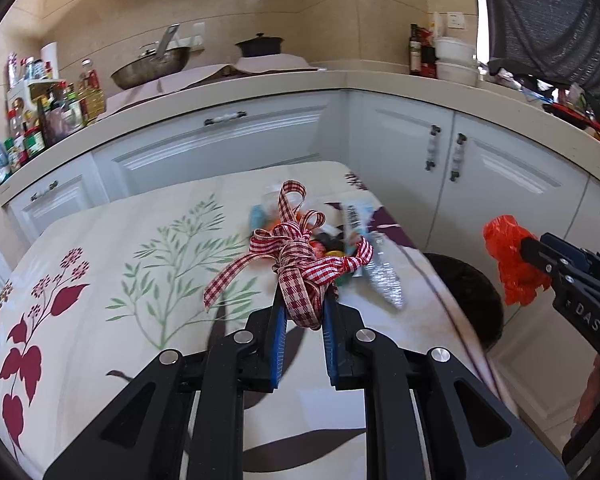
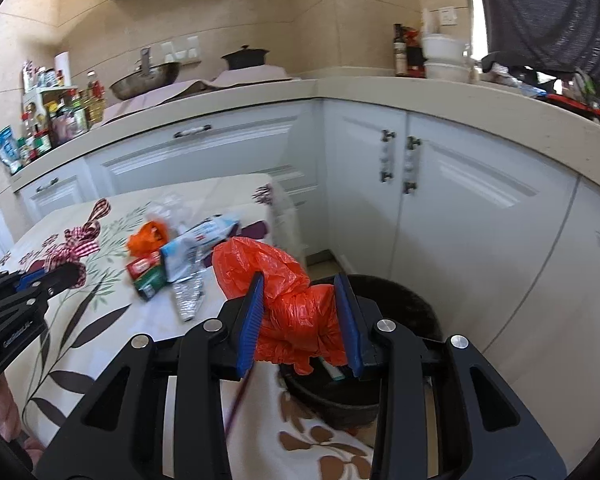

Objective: Collect trash
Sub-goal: 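Carry the ribbon and orange bag in both grippers over the black bin, then open both grippers to drop the ribbon and orange bag into the bin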

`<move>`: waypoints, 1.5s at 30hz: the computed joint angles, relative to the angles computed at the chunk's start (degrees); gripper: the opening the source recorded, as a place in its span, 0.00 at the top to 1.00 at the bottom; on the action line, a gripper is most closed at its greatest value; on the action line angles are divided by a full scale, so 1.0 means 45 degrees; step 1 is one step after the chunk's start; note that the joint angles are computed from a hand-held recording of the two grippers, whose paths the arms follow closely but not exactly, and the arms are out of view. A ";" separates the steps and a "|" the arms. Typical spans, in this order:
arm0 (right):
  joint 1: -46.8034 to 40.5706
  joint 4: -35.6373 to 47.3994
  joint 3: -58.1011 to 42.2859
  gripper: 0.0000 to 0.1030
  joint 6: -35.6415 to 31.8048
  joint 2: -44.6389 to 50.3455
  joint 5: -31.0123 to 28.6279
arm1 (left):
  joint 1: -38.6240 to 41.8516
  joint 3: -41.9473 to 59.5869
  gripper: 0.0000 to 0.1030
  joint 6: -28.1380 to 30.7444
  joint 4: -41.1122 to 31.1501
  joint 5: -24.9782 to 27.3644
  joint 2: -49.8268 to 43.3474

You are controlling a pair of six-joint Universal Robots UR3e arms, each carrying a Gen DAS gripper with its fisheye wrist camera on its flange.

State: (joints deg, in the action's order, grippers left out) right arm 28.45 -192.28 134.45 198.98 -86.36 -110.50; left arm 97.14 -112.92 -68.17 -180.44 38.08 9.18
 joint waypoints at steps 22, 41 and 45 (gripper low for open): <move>-0.3461 -0.1048 0.2019 0.67 -0.1407 -0.1882 0.0890 | 0.1246 0.5740 0.83 0.5424 -0.8858 0.0849 -0.1114; -0.5048 -0.2802 0.2041 0.67 -0.2038 -0.0431 0.1957 | 0.2465 0.8954 0.83 0.6815 -1.2589 0.1829 -0.1274; -0.5258 -0.3131 0.1911 0.67 -0.2040 0.0058 0.2131 | 0.2707 0.9619 0.83 0.6980 -1.3261 0.2007 -0.1387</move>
State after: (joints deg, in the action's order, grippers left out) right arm 4.79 -206.37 143.05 189.80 -86.10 -100.91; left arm 109.32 -69.63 -36.75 -240.12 47.11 2.94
